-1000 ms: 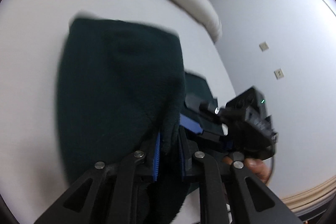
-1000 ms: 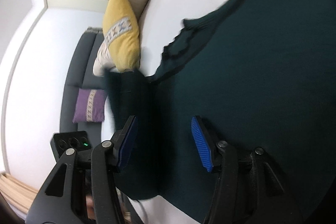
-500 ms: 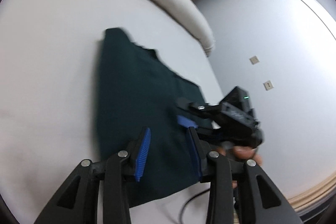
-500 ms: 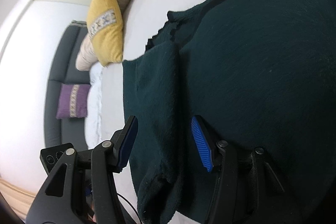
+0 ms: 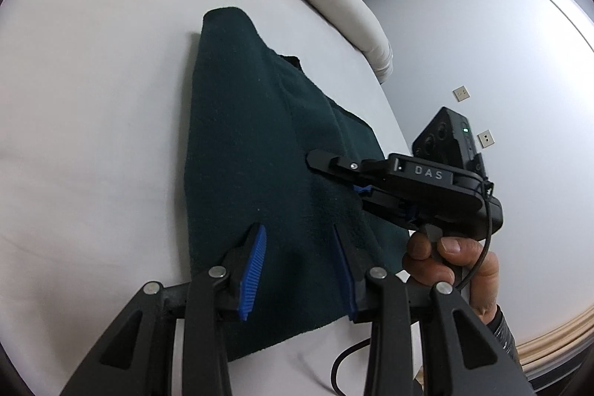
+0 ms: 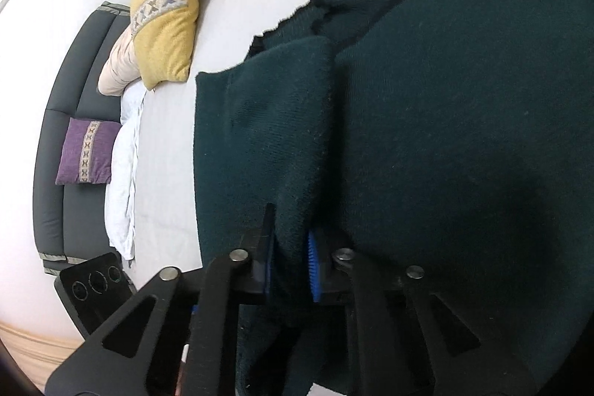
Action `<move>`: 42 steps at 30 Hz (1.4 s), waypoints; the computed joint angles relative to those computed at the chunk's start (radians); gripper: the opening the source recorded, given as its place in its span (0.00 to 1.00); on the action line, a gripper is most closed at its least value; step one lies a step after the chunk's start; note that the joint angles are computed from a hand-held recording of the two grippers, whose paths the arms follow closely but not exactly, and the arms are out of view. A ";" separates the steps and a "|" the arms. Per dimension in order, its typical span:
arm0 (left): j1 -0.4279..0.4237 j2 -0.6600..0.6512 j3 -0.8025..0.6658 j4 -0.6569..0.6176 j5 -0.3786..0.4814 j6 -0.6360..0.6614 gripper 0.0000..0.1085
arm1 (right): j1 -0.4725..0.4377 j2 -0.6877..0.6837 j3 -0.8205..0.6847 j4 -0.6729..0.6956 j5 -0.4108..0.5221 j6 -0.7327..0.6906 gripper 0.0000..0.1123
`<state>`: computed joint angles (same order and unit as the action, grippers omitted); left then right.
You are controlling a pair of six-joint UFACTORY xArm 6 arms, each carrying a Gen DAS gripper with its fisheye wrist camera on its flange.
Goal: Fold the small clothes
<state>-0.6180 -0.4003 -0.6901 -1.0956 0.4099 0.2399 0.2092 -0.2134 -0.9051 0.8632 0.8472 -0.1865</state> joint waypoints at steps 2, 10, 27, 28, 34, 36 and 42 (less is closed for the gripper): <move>-0.011 0.012 -0.018 0.034 -0.008 -0.028 0.35 | -0.004 -0.028 0.016 -0.001 -0.012 -0.018 0.09; -0.070 0.095 -0.124 0.157 -0.032 -0.098 0.47 | -0.147 -0.147 0.065 -0.012 0.062 -0.078 0.09; -0.138 0.353 -0.411 0.423 -0.034 -0.216 0.48 | -0.546 -0.250 0.070 -0.039 0.248 -0.217 0.09; -0.139 0.368 -0.422 0.447 -0.032 -0.229 0.48 | -0.565 -0.249 0.072 -0.035 0.257 -0.229 0.09; -0.136 0.433 -0.456 0.494 -0.027 -0.261 0.48 | -0.615 -0.185 0.119 -0.005 0.219 -0.302 0.09; -0.138 0.429 -0.448 0.488 -0.036 -0.243 0.48 | -0.638 -0.188 0.144 0.036 0.222 -0.335 0.09; -0.134 0.443 -0.452 0.487 -0.024 -0.217 0.48 | -0.707 -0.202 0.193 0.115 0.262 -0.423 0.11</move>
